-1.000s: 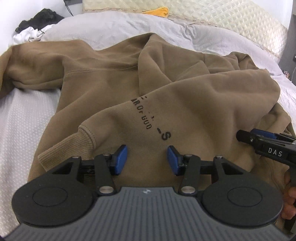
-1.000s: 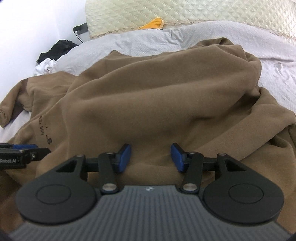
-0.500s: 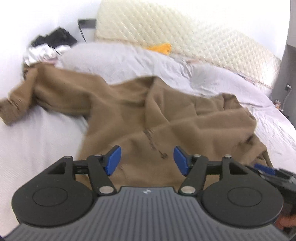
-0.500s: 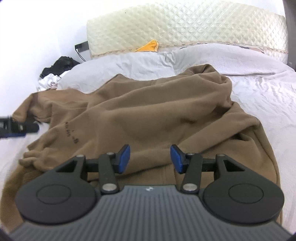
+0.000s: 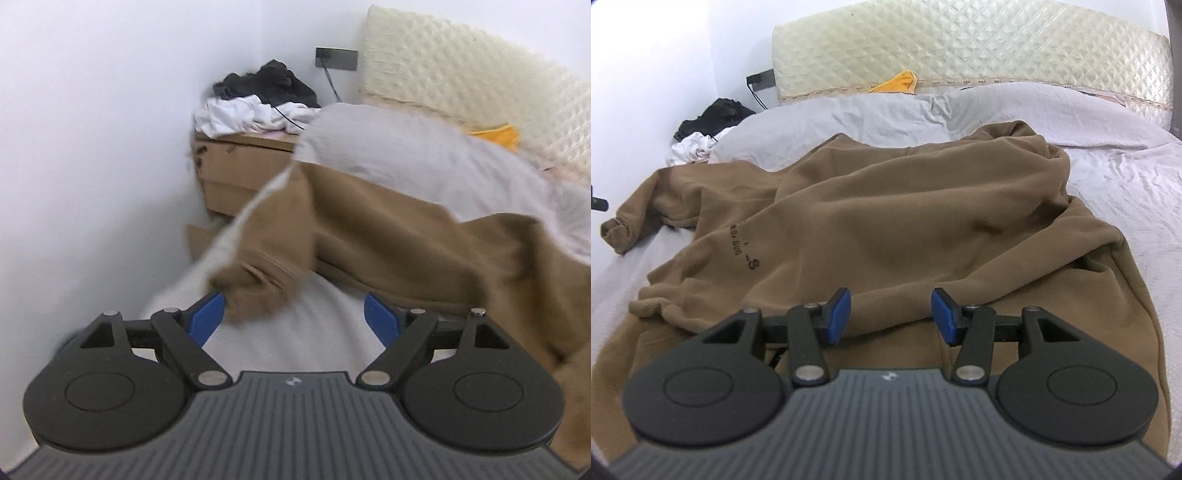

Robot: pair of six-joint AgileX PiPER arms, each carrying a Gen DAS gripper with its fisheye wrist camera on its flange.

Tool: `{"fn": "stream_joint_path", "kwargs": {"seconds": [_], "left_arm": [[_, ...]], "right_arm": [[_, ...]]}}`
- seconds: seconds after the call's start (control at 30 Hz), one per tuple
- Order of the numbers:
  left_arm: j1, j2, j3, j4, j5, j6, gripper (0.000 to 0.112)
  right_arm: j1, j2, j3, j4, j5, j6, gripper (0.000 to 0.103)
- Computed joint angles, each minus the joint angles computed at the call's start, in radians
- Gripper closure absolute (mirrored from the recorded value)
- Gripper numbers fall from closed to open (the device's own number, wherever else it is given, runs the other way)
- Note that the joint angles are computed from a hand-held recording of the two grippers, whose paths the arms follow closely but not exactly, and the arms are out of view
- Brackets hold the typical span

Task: Fold large clothes
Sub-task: 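Grasp the remaining ribbed sleeve cuff with the left gripper and lift it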

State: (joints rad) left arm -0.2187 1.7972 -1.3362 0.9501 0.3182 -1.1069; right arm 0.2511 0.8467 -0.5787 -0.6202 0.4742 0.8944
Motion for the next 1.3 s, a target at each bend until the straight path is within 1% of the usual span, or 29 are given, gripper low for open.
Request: {"fn": "stream_joint_path", "kwargs": {"seconds": [0.07, 0.13, 0.23, 0.3, 0.33, 0.4, 0.43, 0.5, 0.53, 0.57, 0.6, 0.63, 0.67, 0.7, 0.73, 0.77, 0.87, 0.93, 1.1, 1.2, 1.23, 1.3], "left_arm": [[0.051, 0.045, -0.033, -0.006, -0.052, 0.054, 0.025], [0.082, 0.094, -0.067, -0.009, -0.105, 0.107, 0.024], [0.095, 0.2, -0.173, -0.011, -0.124, 0.175, 0.023], [0.093, 0.274, -0.254, 0.05, -0.108, 0.16, 0.023], [0.098, 0.308, -0.291, 0.03, -0.112, 0.198, 0.023], [0.103, 0.365, -0.358, -0.092, -0.103, 0.345, 0.023], [0.106, 0.396, -0.4, -0.168, -0.089, 0.431, 0.023], [0.113, 0.451, -0.477, -0.233, -0.058, 0.512, 0.023], [0.123, 0.466, -0.497, -0.302, -0.065, 0.58, 0.023], [0.131, 0.474, -0.509, -0.362, -0.068, 0.633, 0.028], [0.14, 0.477, -0.518, -0.448, -0.072, 0.71, 0.043], [0.144, 0.476, -0.525, -0.521, -0.062, 0.78, 0.052], [0.145, 0.475, -0.538, -0.553, -0.038, 0.813, 0.063], [0.149, 0.472, -0.551, -0.587, -0.02, 0.843, 0.082], [0.156, 0.458, -0.555, -0.661, -0.001, 0.914, 0.087], [0.163, 0.431, -0.538, -0.72, 0.009, 0.961, 0.089], [0.179, 0.342, -0.515, -0.802, 0.049, 1.041, 0.093], [0.185, 0.276, -0.513, -0.844, 0.087, 1.088, 0.095], [0.187, 0.13, -0.599, -0.993, 0.277, 1.172, 0.096], [0.151, 0.062, -0.682, -1.015, 0.423, 1.137, 0.096], [0.129, 0.046, -0.719, -1.005, 0.469, 1.114, 0.096], [0.067, 0.013, -0.78, -0.959, 0.539, 1.058, 0.096]], "right_arm": [[0.013, 0.032, 0.0, -0.086, 0.006, 0.085, 0.052], [0.003, 0.063, -0.011, -0.094, 0.006, 0.099, 0.052], [-0.01, 0.105, -0.033, -0.117, 0.01, 0.137, 0.052], [-0.021, 0.132, -0.051, -0.123, 0.006, 0.157, 0.052], [-0.03, 0.145, -0.059, -0.115, -0.002, 0.159, 0.052], [-0.037, 0.182, -0.081, -0.107, -0.008, 0.159, 0.05], [-0.021, 0.2, -0.088, -0.139, 0.001, 0.192, 0.05], [0.009, 0.24, -0.102, -0.204, 0.018, 0.247, 0.049], [0.023, 0.256, -0.105, -0.229, 0.023, 0.266, 0.049], [0.037, 0.272, -0.11, -0.251, 0.029, 0.285, 0.049], [0.047, 0.284, -0.113, -0.264, 0.033, 0.295, 0.049], [0.05, 0.293, -0.113, -0.271, 0.03, 0.297, 0.049], [0.061, 0.303, -0.113, -0.29, 0.034, 0.312, 0.049], [0.068, 0.31, -0.112, -0.307, 0.037, 0.325, 0.049], [0.073, 0.314, -0.112, -0.317, 0.037, 0.339, 0.05], [0.07, 0.315, -0.116, -0.3, 0.028, 0.322, 0.05], [0.063, 0.306, -0.142, -0.216, 0.032, 0.222, 0.05], [0.038, 0.275, -0.138, -0.14, 0.002, 0.147, 0.051], [-0.012, 0.187, -0.13, 0.078, -0.027, -0.062, 0.051], [-0.046, 0.137, -0.121, 0.202, -0.034, -0.196, 0.051], [-0.057, 0.121, -0.119, 0.238, -0.033, -0.232, 0.051], [-0.1, 0.094, -0.114, 0.356, -0.034, -0.352, 0.051]]}}
